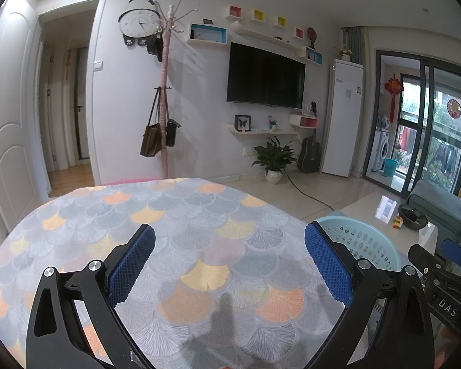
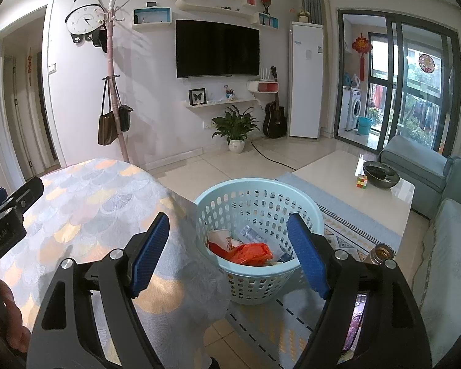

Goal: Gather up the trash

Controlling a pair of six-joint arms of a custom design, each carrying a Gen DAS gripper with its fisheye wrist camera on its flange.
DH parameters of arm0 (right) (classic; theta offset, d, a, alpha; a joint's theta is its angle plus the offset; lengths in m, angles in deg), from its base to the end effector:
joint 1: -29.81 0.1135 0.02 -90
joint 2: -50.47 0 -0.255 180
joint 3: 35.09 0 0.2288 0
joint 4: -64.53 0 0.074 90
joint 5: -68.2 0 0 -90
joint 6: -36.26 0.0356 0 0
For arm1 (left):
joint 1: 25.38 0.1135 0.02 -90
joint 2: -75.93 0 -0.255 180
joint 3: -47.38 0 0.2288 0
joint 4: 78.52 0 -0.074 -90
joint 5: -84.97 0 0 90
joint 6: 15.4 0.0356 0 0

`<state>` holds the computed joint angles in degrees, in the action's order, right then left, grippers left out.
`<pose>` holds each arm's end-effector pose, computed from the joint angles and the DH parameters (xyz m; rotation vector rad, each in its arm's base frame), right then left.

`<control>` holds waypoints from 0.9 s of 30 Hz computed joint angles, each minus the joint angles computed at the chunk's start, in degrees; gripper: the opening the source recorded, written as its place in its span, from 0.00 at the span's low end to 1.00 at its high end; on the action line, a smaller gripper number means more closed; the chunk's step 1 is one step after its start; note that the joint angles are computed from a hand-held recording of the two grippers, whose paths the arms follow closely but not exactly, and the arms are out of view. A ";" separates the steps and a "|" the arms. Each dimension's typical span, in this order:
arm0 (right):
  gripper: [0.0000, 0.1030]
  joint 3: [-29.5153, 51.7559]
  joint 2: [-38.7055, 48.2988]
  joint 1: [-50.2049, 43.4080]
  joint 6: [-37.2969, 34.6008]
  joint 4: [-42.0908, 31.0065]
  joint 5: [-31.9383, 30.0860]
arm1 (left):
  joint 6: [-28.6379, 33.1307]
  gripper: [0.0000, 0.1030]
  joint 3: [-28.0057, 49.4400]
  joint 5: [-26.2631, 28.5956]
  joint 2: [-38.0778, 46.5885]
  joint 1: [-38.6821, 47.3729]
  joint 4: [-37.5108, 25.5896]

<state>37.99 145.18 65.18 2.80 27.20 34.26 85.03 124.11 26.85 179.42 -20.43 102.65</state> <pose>0.2634 0.1507 0.2029 0.6798 1.9749 -0.3523 0.3780 0.0139 0.2134 0.4402 1.9161 -0.3846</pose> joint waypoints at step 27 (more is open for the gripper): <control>0.73 9.64 1.35 6.12 6.63 -12.80 3.71 | 4.91 0.92 0.32 6.36 -8.31 9.01 -12.02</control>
<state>47.62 146.53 71.30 9.43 14.40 37.97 89.95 124.43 33.21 171.12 -11.42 90.63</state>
